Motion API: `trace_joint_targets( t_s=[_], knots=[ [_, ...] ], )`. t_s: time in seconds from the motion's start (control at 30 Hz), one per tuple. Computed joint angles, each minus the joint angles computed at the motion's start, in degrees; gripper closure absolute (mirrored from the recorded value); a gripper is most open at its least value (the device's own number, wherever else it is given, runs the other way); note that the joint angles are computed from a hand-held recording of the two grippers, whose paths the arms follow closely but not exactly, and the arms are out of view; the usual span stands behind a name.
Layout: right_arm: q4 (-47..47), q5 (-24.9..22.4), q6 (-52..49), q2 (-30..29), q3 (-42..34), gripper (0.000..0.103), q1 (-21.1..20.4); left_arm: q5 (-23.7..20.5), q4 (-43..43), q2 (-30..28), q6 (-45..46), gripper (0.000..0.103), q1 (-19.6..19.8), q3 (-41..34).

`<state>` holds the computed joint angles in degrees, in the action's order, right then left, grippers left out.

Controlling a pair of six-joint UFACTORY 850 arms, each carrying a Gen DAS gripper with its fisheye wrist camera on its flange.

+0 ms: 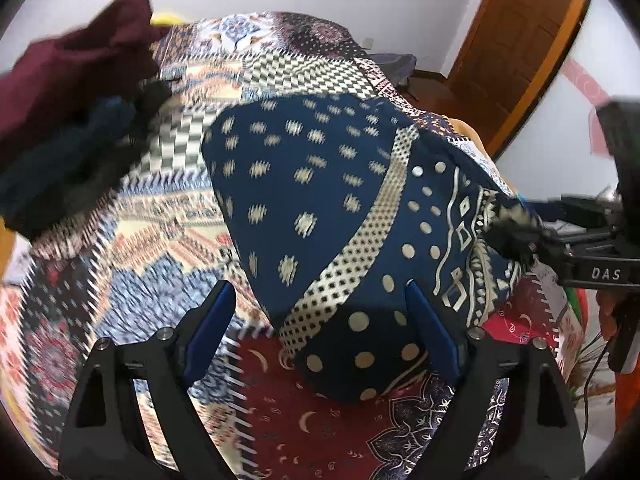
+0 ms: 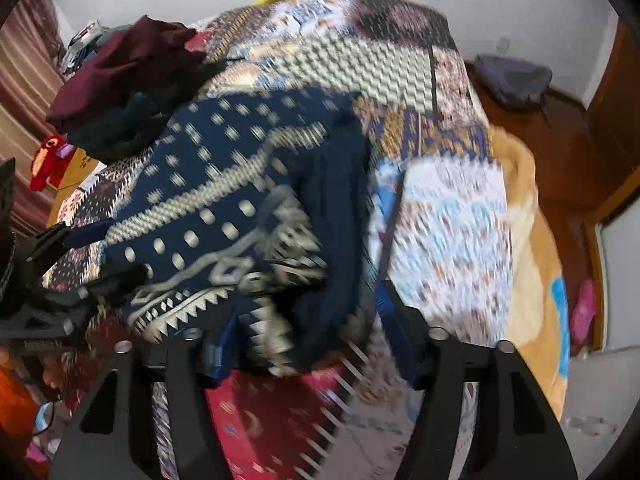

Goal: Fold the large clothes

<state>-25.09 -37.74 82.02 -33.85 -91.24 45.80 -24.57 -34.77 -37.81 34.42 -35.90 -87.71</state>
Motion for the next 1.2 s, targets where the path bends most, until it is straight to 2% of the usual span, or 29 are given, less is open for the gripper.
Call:
trace_joint_targets(
  t_s=[0.07, 0.13, 0.2, 0.33, 0.5, 0.6, 0.73, 0.8, 0.93, 1.03, 1.1, 1.2],
  knots=[
    [-0.6, 2.1, 3.1, 2.0, 3.7, 0.030, 0.2, -0.6, -4.3, -0.4, 2.1, 0.012, 0.7, 0.3],
    [0.8, 3.1, 2.4, 2.6, 4.8, 0.030, 0.3, -1.5, -6.8, -0.5, 3.3, 0.012, 1.2, 0.5],
    [0.1, 2.0, 2.7, 2.3, 4.0, 0.030, 0.6, -1.2, -7.2, -0.4, 3.6, 0.012, 1.2, 0.8],
    [-1.3, -1.8, 0.9, 1.0, 0.1, 0.030, 0.9, 0.9, -3.3, 0.9, 1.4, 0.012, 0.5, 1.5],
    [-5.7, -3.6, 1.4, 0.3, -3.2, 0.028, 0.8, 4.1, 2.7, 2.3, -2.9, 0.012, 0.3, 1.3],
    [-6.8, -2.7, 1.3, -0.2, -4.5, 0.028, 0.2, 4.9, 3.3, 2.1, -4.2, 0.012, 0.8, 0.1],
    [-3.1, -0.5, -1.7, -1.6, -6.1, 0.028, -1.5, 3.7, 4.7, 0.2, -6.5, 0.012, 1.6, -2.9],
    [0.9, 1.9, -5.1, -2.1, -5.8, 0.028, -2.6, 1.2, 3.0, -1.6, -5.7, 0.012, 2.1, -5.4],
    [11.4, 3.1, -12.6, -4.3, -6.0, 0.028, -4.8, -4.9, -1.5, -5.7, -4.6, 0.012, 2.8, -9.8],
    [22.5, 7.7, -19.8, -4.3, -3.3, 0.026, -7.0, -10.4, -8.0, -9.1, -1.8, 0.012, 3.6, -13.0],
    [24.6, 9.9, -21.5, -3.6, -1.9, 0.026, -7.6, -15.2, -11.3, -12.0, -1.6, 0.012, 4.3, -16.4],
    [27.1, 9.7, -25.7, -4.3, -3.2, 0.025, -8.3, -20.2, -14.2, -15.7, -3.1, 0.009, 5.1, -20.7]
  ],
)
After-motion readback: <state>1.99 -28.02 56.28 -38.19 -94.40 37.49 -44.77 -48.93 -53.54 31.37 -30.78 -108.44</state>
